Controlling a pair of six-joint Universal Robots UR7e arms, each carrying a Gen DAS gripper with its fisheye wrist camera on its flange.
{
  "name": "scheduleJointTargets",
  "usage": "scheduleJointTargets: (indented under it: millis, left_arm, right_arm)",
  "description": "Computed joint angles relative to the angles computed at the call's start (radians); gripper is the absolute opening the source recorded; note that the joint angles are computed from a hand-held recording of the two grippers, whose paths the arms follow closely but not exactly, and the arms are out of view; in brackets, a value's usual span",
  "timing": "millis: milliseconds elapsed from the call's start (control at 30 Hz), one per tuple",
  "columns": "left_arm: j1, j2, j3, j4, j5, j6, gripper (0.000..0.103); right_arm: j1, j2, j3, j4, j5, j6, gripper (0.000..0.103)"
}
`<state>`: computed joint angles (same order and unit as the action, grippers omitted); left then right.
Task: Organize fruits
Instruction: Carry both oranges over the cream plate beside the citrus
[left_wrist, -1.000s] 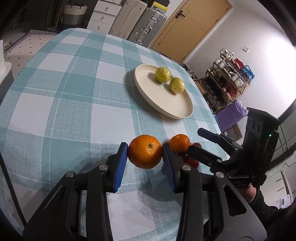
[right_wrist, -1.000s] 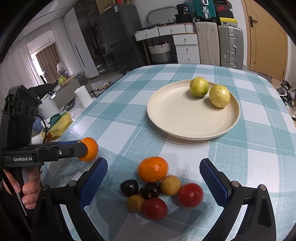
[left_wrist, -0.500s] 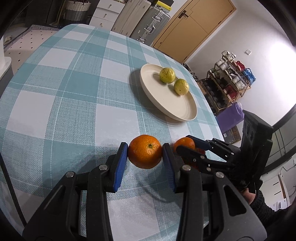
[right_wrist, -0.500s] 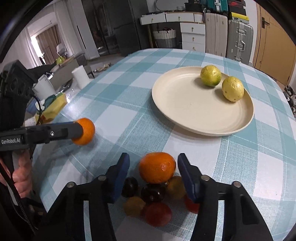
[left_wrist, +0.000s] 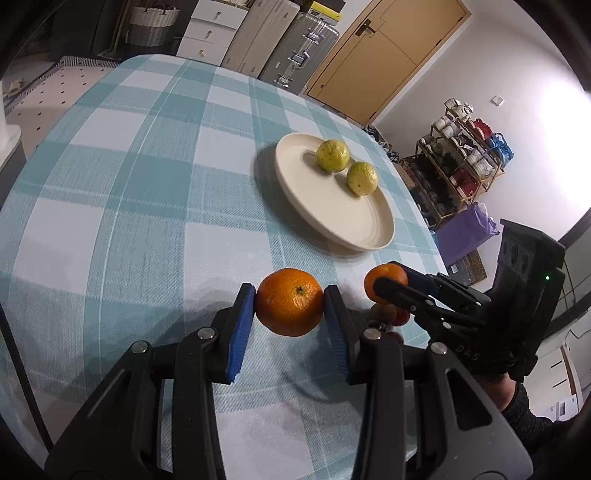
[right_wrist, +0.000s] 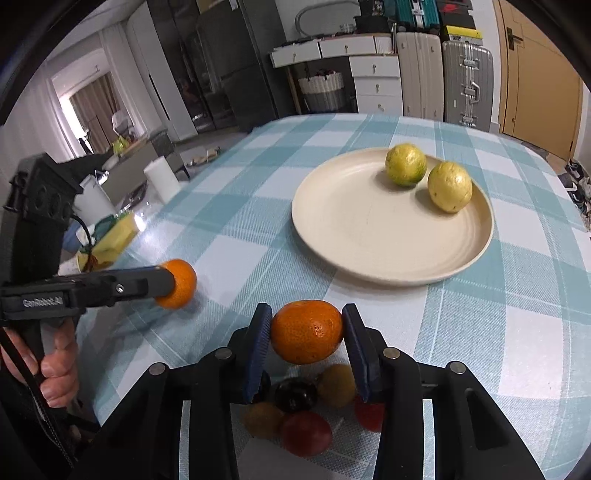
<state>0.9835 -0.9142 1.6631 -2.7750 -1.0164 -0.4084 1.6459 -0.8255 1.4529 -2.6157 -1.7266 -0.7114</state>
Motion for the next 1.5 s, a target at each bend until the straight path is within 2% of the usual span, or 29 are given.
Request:
scheduleJointTargets:
  millis: [167, 367, 867, 1333, 1500]
  left_arm:
    - [0.007, 0.032, -0.081, 0.03, -0.027, 0.024, 0.035]
    - [0.008, 0.098, -0.223, 0.072, -0.009, 0.088, 0.035]
    - [0.073, 0.288, -0.627, 0.271, -0.05, 0.157, 0.035]
    - [0.141, 0.509, -1.029, 0.486, -0.126, 0.18, 0.035]
    - [0.163, 0.612, -1.224, 0.6, -0.165, 0.165, 0.035]
  right_arm:
    - [-0.006, -0.008, -0.017, -0.003, 0.053, 0.008, 0.04]
    - [-0.006, 0.005, -0.067, 0.003, 0.091, 0.003, 0.04]
    - [-0.002, 0.134, -0.296, 0.067, 0.14, 0.033, 0.04]
    - [0.011, 0.281, -0.502, 0.156, 0.065, 0.057, 0.04]
    - [0.014, 0.329, -0.571, 0.207, 0.025, 0.101, 0.04]
